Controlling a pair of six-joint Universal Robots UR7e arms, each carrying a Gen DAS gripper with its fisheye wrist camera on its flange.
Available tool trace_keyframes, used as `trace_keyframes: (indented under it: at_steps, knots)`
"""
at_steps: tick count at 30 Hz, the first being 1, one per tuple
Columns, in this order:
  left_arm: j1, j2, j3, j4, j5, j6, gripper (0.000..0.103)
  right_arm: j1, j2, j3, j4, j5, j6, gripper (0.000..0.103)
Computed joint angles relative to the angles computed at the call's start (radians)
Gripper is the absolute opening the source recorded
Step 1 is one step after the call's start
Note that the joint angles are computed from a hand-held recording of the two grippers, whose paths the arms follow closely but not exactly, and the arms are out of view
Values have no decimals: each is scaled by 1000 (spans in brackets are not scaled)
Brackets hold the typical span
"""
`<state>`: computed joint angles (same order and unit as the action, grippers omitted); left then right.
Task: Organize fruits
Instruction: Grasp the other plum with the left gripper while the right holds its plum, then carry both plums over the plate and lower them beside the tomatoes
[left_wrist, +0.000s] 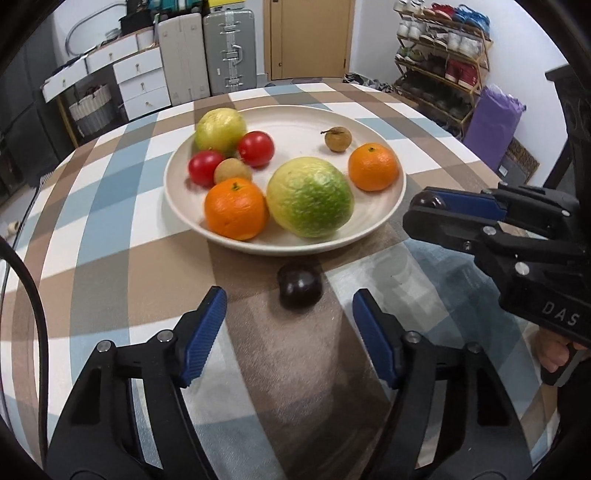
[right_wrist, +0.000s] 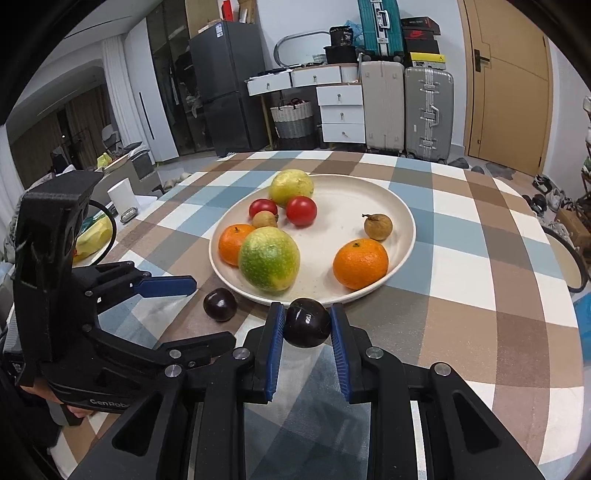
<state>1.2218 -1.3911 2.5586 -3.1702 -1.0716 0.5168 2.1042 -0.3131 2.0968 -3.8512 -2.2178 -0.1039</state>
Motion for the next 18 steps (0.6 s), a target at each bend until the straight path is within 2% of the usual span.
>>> trace_keyframes:
  at_steps: [2, 5, 7, 8, 10, 12, 18]
  knots:
    - [-2, 9, -4, -3, -5, 0, 64, -3, -3, 5, -8, 3, 7, 26]
    - [-3, 8, -4, -3, -14, 4, 53, -5, -5, 8, -13, -1, 13, 26]
    - [-3, 2, -2, 1, -24, 10, 41, -7, -7, 11, -16, 1, 15, 26]
    - [-2, 1, -3, 3, -27, 10, 40, -7, -7, 11, -19, 1, 13, 26]
    - [0, -6, -2, 7, -34, 10, 26, -8, -7, 12, -20, 2, 13, 26]
    - [3, -8, -4, 7, -36, 11, 22, -9, -7, 12, -21, 2, 13, 26]
    - [20, -34, -9, 25, -69, 7, 22, -9, -4, 12, -31, 4, 9, 26]
